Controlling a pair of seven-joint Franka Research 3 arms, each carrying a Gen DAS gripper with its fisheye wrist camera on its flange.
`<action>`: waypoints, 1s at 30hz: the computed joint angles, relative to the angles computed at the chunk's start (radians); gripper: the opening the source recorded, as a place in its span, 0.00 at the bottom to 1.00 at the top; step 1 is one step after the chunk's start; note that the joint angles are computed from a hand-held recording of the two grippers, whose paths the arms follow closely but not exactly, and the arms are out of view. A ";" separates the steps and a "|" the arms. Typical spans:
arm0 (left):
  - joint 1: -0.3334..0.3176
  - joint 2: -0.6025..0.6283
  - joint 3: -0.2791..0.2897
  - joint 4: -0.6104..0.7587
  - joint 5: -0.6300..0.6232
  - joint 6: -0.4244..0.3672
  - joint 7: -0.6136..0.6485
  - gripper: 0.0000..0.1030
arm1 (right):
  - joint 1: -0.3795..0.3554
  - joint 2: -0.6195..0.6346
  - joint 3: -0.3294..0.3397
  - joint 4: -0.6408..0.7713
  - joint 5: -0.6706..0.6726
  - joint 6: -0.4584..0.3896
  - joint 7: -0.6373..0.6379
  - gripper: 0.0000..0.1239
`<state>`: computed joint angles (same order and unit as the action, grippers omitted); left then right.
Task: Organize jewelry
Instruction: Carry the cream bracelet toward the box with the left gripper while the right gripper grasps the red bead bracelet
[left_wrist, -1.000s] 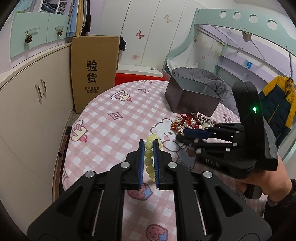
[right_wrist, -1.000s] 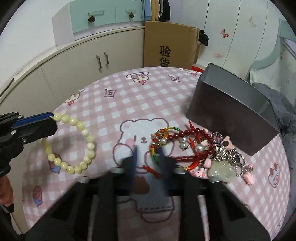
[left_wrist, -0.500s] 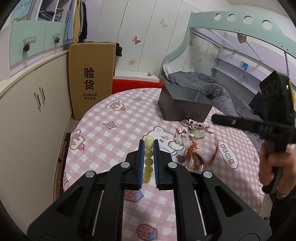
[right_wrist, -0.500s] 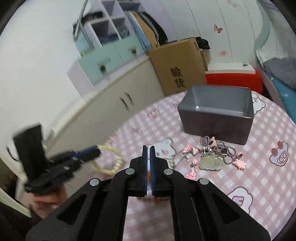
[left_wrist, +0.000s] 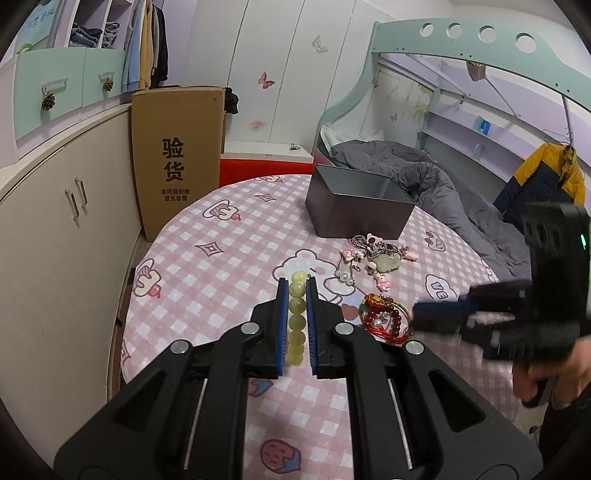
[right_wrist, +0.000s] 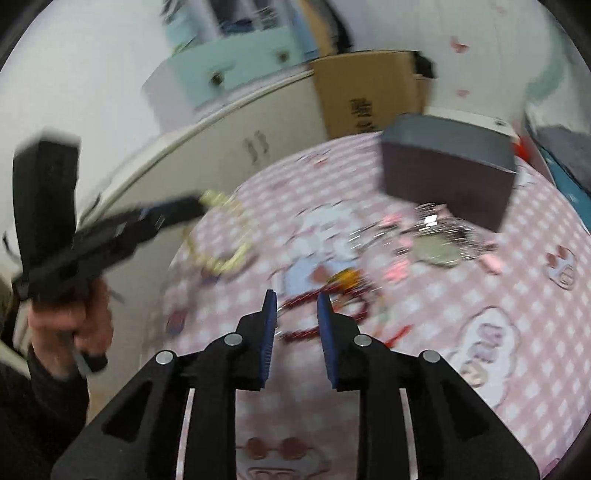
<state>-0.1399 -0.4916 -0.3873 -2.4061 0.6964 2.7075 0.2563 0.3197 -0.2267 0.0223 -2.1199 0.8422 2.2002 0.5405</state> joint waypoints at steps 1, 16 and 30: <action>-0.001 0.000 0.001 -0.001 -0.002 0.000 0.000 0.09 | 0.005 -0.009 0.008 -0.014 -0.009 0.011 -0.015 0.19; -0.007 -0.032 0.001 -0.012 -0.011 -0.011 0.008 0.09 | 0.077 -0.038 -0.048 -0.043 0.025 0.049 -0.053 0.06; 0.015 0.025 0.003 0.138 0.035 0.033 0.087 0.09 | -0.064 0.025 -0.076 0.200 0.308 -0.175 -0.013 0.06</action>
